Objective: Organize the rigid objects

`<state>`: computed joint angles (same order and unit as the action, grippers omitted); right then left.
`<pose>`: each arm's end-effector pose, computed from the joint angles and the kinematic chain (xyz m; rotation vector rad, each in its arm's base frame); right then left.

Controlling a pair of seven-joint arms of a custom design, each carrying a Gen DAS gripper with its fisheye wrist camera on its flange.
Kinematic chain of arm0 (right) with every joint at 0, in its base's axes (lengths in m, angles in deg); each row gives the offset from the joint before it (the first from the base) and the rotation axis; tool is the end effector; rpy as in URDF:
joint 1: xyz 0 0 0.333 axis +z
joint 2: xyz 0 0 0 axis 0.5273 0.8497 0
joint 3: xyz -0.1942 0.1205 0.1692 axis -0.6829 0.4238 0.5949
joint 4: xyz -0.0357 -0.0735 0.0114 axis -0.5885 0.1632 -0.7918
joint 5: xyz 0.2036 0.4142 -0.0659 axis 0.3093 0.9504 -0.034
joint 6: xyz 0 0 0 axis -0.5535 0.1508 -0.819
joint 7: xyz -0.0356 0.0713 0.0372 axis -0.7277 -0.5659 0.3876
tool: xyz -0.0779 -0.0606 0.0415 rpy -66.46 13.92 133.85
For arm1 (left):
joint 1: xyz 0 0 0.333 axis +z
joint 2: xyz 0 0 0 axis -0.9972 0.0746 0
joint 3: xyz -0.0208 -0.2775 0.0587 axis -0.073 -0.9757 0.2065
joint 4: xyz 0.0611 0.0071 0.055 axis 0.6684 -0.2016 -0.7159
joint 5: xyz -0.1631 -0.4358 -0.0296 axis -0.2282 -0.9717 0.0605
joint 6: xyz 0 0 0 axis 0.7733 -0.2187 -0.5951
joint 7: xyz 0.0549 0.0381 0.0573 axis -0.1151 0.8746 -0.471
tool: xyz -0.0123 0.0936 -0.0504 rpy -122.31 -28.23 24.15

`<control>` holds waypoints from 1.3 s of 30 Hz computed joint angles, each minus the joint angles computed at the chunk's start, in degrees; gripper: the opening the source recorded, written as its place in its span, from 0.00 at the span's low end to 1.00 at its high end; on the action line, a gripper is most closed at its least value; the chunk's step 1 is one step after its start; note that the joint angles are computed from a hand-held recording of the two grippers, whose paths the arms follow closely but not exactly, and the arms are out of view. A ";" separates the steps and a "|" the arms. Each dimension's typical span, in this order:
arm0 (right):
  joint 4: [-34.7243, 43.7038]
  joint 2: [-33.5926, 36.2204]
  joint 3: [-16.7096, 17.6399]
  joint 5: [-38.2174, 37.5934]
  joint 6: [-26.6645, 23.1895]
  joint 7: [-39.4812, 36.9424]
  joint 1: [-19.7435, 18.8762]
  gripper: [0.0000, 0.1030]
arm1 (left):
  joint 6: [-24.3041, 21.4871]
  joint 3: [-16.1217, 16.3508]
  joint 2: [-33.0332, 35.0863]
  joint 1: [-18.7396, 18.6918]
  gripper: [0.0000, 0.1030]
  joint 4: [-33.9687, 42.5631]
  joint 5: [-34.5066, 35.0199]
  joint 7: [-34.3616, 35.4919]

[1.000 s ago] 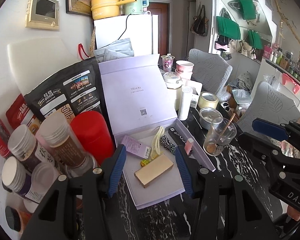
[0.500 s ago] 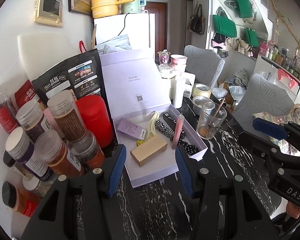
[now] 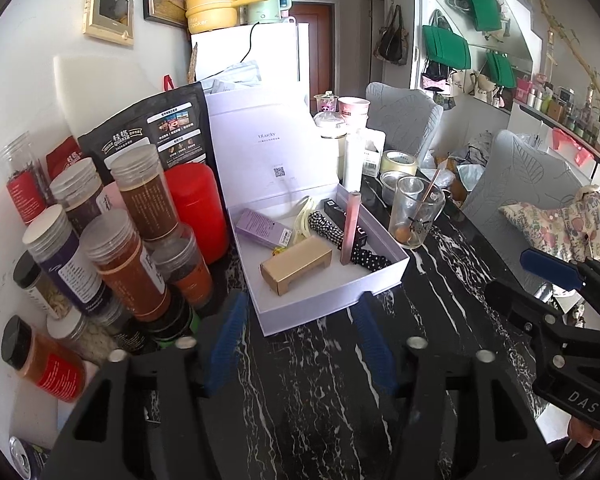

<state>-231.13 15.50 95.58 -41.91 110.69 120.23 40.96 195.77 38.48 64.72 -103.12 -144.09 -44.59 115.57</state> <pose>0.4328 0.2083 0.4529 -1.4614 1.9208 -0.9250 0.5442 -0.2314 0.4611 -1.1415 2.2930 -1.0270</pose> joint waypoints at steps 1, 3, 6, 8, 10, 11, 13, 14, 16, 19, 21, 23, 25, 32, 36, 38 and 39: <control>-0.43 -0.39 0.16 0.52 -0.55 0.34 0.37 0.57 | 0.55 0.40 -0.65 -0.49 0.75 -0.76 -1.23 0.98; -1.36 -1.27 0.46 0.88 -0.59 1.45 0.68 0.57 | 1.62 0.74 -1.55 -0.97 0.78 -1.86 -2.36 1.89; -1.98 -2.24 1.19 1.34 -1.93 2.72 1.09 0.60 | 2.23 0.96 -2.67 -1.24 0.78 -3.16 -2.47 1.86; -2.03 -2.59 1.77 1.32 -3.32 3.26 1.50 0.61 | 2.03 1.27 -3.27 -1.46 0.79 -3.85 -2.67 1.73; -2.32 -3.06 2.14 1.07 -4.03 4.02 1.89 0.63 | 1.54 1.37 -3.84 -1.41 0.79 -4.59 -2.43 1.29; -2.52 -3.33 2.28 1.01 -4.27 4.53 2.13 0.65 | 1.39 1.32 -4.05 -1.37 0.79 -4.85 -2.17 0.99; -2.61 -3.41 2.16 1.08 -4.71 4.85 2.63 0.65 | 1.47 1.07 -4.54 -1.08 0.80 -5.62 -1.27 0.09; -2.58 -3.44 2.26 1.08 -5.26 4.92 2.85 0.65 | 1.75 1.19 -4.80 -1.26 0.80 -6.06 -1.25 0.13; -2.39 -3.45 2.60 0.81 -6.62 5.00 3.20 0.65 | 1.82 1.35 -5.00 -1.37 0.80 -6.40 -0.95 -0.23; -2.13 -3.36 2.65 0.22 -7.61 5.24 3.73 0.65 | 1.15 1.72 -5.13 -1.52 0.80 -6.55 -0.73 -0.55; -2.11 -3.33 2.33 -0.01 -7.42 5.15 4.10 0.65 | 0.70 1.99 -5.25 -1.73 0.80 -6.64 -0.81 -0.21; -1.94 -3.18 2.31 -0.30 -7.41 5.09 4.28 0.65 | 0.09 2.11 -5.42 -1.71 0.80 -6.69 -0.88 -0.13; -1.89 -3.12 2.21 -0.47 -7.37 5.08 4.41 0.65 | -0.01 1.96 -5.56 -1.52 0.80 -6.77 -0.69 -0.38; -1.76 -2.74 2.04 -0.57 -7.15 5.15 4.80 0.65 | 0.03 1.19 -5.61 -0.38 0.80 -6.84 1.34 -2.82; -1.66 -2.56 1.95 -0.52 -7.05 5.12 4.82 0.65 | -0.60 1.61 -5.66 -0.55 0.80 -6.69 1.62 -3.24; -1.70 -2.57 1.90 -0.54 -6.91 5.14 4.85 0.65 | -0.07 1.40 -5.68 -0.36 0.80 -6.81 1.96 -3.64; -1.63 -2.47 1.86 -0.50 -6.87 5.02 4.88 0.66 | 0.12 1.36 -5.68 -0.31 0.80 -6.83 2.10 -3.83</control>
<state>-232.76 13.03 97.44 -42.41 103.82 125.26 45.84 195.89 39.84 59.03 -103.43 -150.91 -42.49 111.75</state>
